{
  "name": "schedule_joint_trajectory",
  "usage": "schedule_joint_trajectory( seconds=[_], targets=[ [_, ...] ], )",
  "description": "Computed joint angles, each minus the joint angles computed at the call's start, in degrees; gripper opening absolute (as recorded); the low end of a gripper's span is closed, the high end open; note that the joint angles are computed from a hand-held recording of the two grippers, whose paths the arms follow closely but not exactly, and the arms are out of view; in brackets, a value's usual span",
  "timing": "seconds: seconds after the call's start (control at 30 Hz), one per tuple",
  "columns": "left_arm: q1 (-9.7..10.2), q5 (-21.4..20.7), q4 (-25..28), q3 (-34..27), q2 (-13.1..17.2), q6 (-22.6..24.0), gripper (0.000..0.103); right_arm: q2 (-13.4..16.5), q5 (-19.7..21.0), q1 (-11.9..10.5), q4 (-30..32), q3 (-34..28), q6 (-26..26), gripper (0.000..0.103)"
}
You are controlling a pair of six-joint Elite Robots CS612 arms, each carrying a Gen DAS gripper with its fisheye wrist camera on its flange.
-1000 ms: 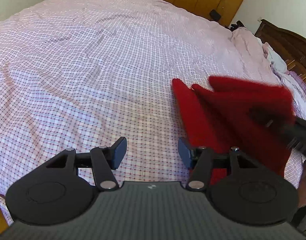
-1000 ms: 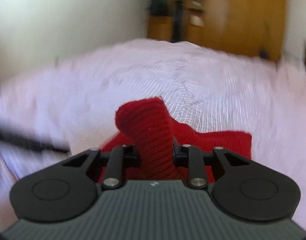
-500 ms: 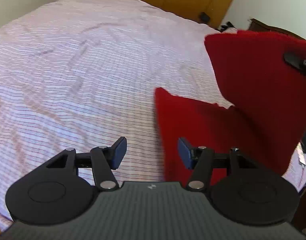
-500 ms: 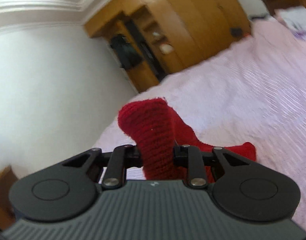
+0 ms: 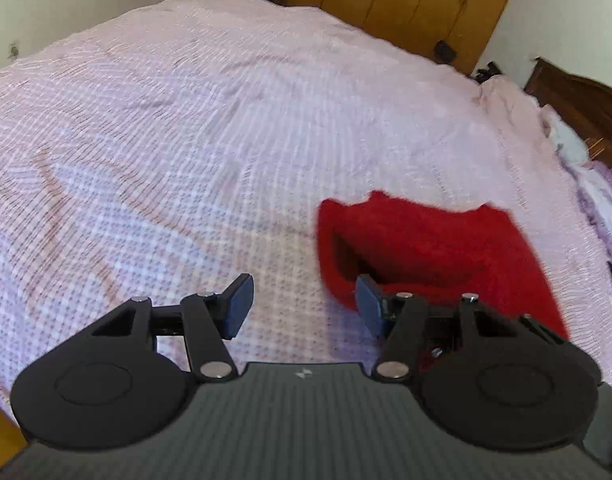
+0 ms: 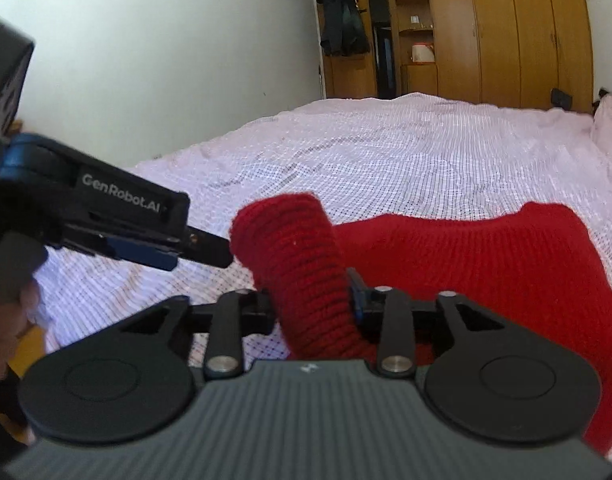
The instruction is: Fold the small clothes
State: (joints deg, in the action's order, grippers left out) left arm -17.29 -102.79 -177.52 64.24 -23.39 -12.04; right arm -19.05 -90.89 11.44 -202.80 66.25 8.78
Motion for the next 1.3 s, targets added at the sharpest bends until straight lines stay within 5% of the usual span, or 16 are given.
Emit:
schedule_joint_trajectory(
  seconds=[0.2,0.33,0.47,0.63,0.93,1.07,1.17,1.23,1.3],
  targets=[
    [0.66,-8.28,1.68,-3.94,1.08,-2.71,0.063,-3.05,6.34,-1.33,-3.16,5.3,3.26,0.053],
    [-0.11,-9.45,6.98,-6.85,1.46,0.15,0.075,-5.36,9.34,-2.62,-8.18,10.2,7.66,0.055],
    [-1.91,-2.9,12.03,-7.86,1.31,1.73,0.075,-6.97,6.1,-3.89,-13.52,13.58,13.14,0.056],
    [-2.67,0.86,16.02,-9.43,2.55,-0.02,0.083,-7.18,-2.56,-5.4,-14.47,14.92,20.6,0.066],
    [-0.43,-10.9,18.03,-14.72,6.98,-13.33,0.089,-4.71,1.85,-7.22,-5.91,11.51,24.89,0.066],
    [0.52,-19.07,15.17,-17.02,9.21,-15.23,0.07,-4.41,4.21,-8.15,-4.91,11.32,28.2,0.08],
    [0.09,-17.94,9.76,-15.71,8.88,-13.06,0.052,-3.2,8.42,-9.43,-3.64,9.25,31.41,0.083],
    [-0.16,-18.34,2.35,-14.41,8.81,-12.11,0.039,-2.05,12.01,-10.29,-4.4,7.61,35.03,0.081],
    [-0.19,-22.11,-5.25,-14.46,9.32,-11.05,0.037,-1.68,11.12,-10.03,-7.67,7.13,34.33,0.068]
  ],
)
